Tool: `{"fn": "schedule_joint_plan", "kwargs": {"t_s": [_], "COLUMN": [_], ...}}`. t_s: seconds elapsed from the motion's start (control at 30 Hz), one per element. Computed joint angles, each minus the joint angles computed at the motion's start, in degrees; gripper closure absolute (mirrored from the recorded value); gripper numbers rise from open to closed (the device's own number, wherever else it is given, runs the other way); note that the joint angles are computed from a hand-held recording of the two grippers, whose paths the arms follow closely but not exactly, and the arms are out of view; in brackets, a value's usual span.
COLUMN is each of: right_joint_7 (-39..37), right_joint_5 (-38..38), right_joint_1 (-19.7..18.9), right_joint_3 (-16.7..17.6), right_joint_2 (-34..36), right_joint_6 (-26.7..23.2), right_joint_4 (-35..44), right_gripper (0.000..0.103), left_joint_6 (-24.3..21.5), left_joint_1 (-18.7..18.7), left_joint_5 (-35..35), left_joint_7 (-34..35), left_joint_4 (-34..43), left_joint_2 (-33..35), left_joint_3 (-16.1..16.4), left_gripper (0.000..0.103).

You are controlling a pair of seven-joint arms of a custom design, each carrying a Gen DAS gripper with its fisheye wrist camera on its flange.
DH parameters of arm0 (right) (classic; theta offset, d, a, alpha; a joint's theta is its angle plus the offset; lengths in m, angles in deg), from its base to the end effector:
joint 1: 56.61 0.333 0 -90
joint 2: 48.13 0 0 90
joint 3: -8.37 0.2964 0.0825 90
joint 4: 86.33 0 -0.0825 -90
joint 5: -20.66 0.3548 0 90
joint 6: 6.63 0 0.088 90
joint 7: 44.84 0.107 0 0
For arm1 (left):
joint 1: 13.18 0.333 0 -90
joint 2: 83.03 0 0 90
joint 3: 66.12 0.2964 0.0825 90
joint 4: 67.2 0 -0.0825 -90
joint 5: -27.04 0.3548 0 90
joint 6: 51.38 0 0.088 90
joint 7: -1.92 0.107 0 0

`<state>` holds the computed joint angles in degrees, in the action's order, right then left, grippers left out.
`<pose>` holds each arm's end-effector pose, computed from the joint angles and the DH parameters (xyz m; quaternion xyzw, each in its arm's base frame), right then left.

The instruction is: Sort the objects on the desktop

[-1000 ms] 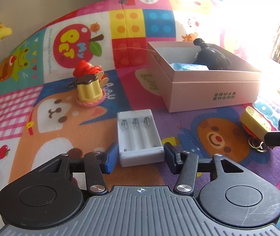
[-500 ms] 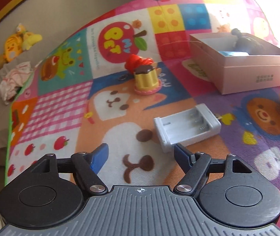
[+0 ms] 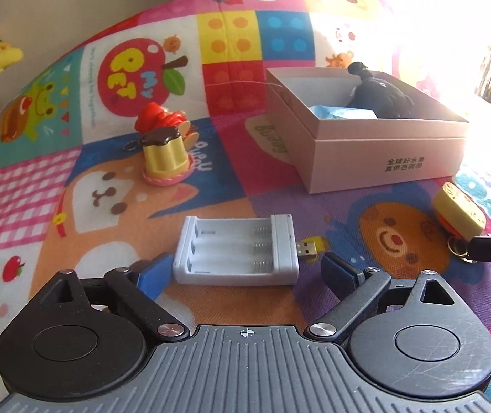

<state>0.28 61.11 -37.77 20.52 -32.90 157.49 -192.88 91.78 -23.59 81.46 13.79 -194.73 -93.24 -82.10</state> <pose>0.5657 0.2849 0.4509 -0.8249 0.3922 -0.1204 0.3888 0.4499 -0.2349 0.4857 -0.7138 0.5645 -0.2330 0.3428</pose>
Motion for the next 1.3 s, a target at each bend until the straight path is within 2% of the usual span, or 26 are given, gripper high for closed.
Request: {"fn": "schedule_joint_plan", "kwargs": {"t_s": [0.13, 0.23, 0.37, 0.43, 0.5, 0.53, 0.6, 0.63, 0.7, 0.77, 0.83, 0.87, 0.9, 0.93, 1.03, 1.13, 1.17, 1.3], "right_joint_7": [5.25, 1.97, -2.23, -2.61, 1.78, 5.31, 13.22, 16.26, 20.27, 19.64, 17.08, 14.84, 12.13, 10.76, 12.42, 14.33, 14.79, 15.17], "right_joint_5": [-9.83, -7.82, -5.94, -7.64, -14.52, -18.81, -27.42, -31.13, -36.98, -37.07, -33.17, -28.53, -21.99, -16.08, -4.07, 2.62, 3.18, 2.10], "right_joint_1": [3.42, 1.53, 1.66, 2.95, 6.76, 9.23, 14.24, 16.12, 18.24, 15.72, 10.73, 7.32, 3.49, 0.73, -3.37, -5.22, -5.00, -3.44], "right_joint_3": [-2.96, -0.78, 1.08, 0.87, -2.73, -5.45, -11.27, -13.52, -16.09, -13.39, -8.22, -4.84, -1.42, 0.41, 0.97, 0.92, 0.59, -1.26], "right_joint_2": [-0.13, -0.73, -2.33, -2.34, -1.42, -0.73, 1.16, 2.02, 3.20, 3.10, 2.37, 2.06, 2.20, 2.73, 6.71, 11.09, 11.85, 11.71], "right_joint_6": [1.48, 0.61, 8.13, 11.49, 12.88, 12.58, 10.39, 8.91, 6.70, 5.19, 2.77, 0.10, -4.52, -10.26, -25.29, -34.70, -35.33, -30.71], "right_joint_4": [-1.03, -1.38, -4.68, -5.18, -4.28, -3.30, -0.40, 0.99, 2.79, 3.27, 3.82, 4.82, 7.05, 9.94, 19.45, 26.50, 27.48, 26.30], "right_gripper": [0.000, 0.000, 0.000, 0.001, 0.017, 0.022, 0.035, 0.037, 0.050, 0.059, 0.060, 0.060, 0.060, 0.060, 0.060, 0.060, 0.060, 0.060], "left_joint_6": [-0.91, 0.14, -0.43, 0.22, 0.68, 0.85, 0.89, 0.59, 0.01, -0.19, -0.01, 0.20, 0.50, 0.75, 1.08, 1.20, 1.22, 1.33], "left_joint_1": [-0.31, -0.43, -0.44, -0.35, -0.15, -0.06, 0.10, 0.14, 0.15, 0.11, 0.08, 0.09, 0.12, 0.17, 0.31, 0.44, 0.47, 0.56], "left_joint_5": [3.43, 3.75, 2.99, 2.31, 1.69, 1.37, 1.18, 1.24, 1.53, 1.72, 1.63, 1.51, 1.35, 1.29, 1.17, 1.14, 1.14, 1.15], "left_joint_7": [-1.23, -2.31, -3.22, -3.55, -3.95, -4.05, -4.27, -4.46, -4.69, -4.84, -4.91, -5.00, -5.07, -5.17, -5.25, -5.20, -5.19, -5.21], "left_joint_4": [1.07, 0.26, 0.32, -0.02, -0.28, -0.39, -0.51, -0.46, -0.33, -0.29, -0.32, -0.39, -0.52, -0.66, -0.85, -0.90, -0.92, -0.96], "left_joint_2": [1.39, 0.85, 0.92, 0.71, 0.56, 0.48, 0.39, 0.37, 0.40, 0.43, 0.43, 0.40, 0.30, 0.20, 0.06, 0.05, 0.04, 0.03], "left_joint_3": [-0.55, -0.06, 0.04, 0.34, 0.51, 0.56, 0.50, 0.36, 0.12, 0.06, 0.14, 0.20, 0.30, 0.35, 0.35, 0.32, 0.31, 0.28], "left_gripper": [0.007, 0.006, 0.003, 0.003, 0.003, 0.003, 0.003, 0.003, 0.003, 0.003, 0.003, 0.003, 0.003, 0.003, 0.002, 0.002, 0.002, 0.002]}}
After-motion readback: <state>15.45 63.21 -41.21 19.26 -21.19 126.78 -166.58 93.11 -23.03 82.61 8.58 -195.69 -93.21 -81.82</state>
